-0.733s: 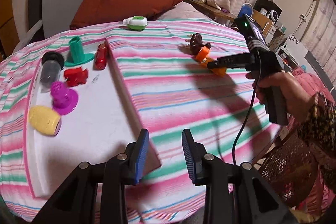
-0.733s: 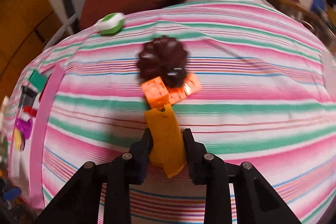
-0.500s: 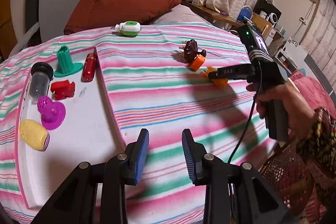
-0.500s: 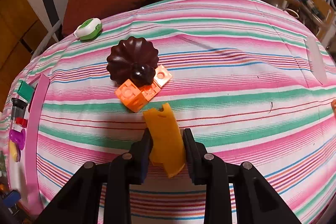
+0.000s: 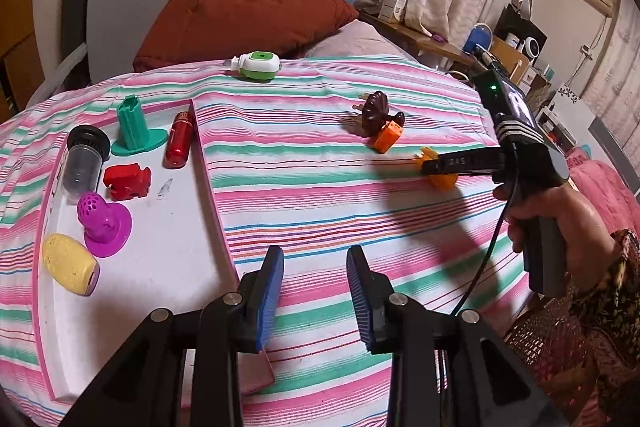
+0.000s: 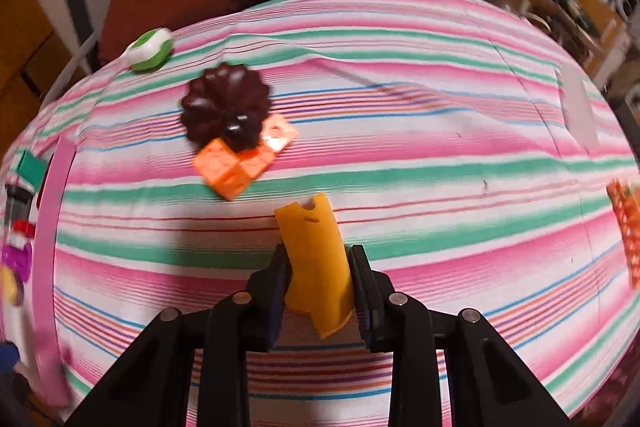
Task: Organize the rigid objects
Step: 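Lift the yellow piece with the right tool while the left tool moves toward the orange blocks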
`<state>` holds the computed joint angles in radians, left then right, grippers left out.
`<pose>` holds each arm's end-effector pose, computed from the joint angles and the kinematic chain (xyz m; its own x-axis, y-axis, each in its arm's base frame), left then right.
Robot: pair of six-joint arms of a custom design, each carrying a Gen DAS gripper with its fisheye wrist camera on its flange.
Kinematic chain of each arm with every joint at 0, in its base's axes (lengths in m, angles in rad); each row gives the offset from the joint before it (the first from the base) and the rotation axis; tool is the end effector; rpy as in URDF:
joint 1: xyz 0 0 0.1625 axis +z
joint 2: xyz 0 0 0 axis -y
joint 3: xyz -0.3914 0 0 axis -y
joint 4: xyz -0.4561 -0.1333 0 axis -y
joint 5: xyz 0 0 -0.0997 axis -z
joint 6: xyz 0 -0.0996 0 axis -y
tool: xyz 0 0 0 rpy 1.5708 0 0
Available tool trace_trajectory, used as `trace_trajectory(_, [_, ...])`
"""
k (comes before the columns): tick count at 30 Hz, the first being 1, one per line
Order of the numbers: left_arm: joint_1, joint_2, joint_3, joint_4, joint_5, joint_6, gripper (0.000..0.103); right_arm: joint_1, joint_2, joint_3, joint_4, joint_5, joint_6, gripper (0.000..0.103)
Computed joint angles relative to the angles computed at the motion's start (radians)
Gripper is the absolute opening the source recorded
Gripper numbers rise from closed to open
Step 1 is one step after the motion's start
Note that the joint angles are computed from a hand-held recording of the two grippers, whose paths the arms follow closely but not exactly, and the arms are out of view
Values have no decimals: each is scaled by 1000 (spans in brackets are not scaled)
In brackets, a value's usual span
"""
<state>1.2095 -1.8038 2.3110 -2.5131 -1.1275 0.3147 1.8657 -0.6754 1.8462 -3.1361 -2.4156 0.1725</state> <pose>0.0103 -0.4707 0.2822 -0.7651 0.4054 -0.5003 0.5862 0.7601 -0.2804 0.2308 -0.5575 -0.0356 -0.7541 0.2325 0.6142 -0.1410 0.8561 -0.4972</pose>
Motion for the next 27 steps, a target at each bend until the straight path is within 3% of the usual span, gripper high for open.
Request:
trace_trajectory(14, [-40, 67, -3, -17, 18, -9, 32, -1, -6, -2, -5, -17, 31, 30])
trace_trajectory(27, [-65, 235, -81, -49, 28, -9, 32, -24, -34, 21, 27, 10, 84, 30])
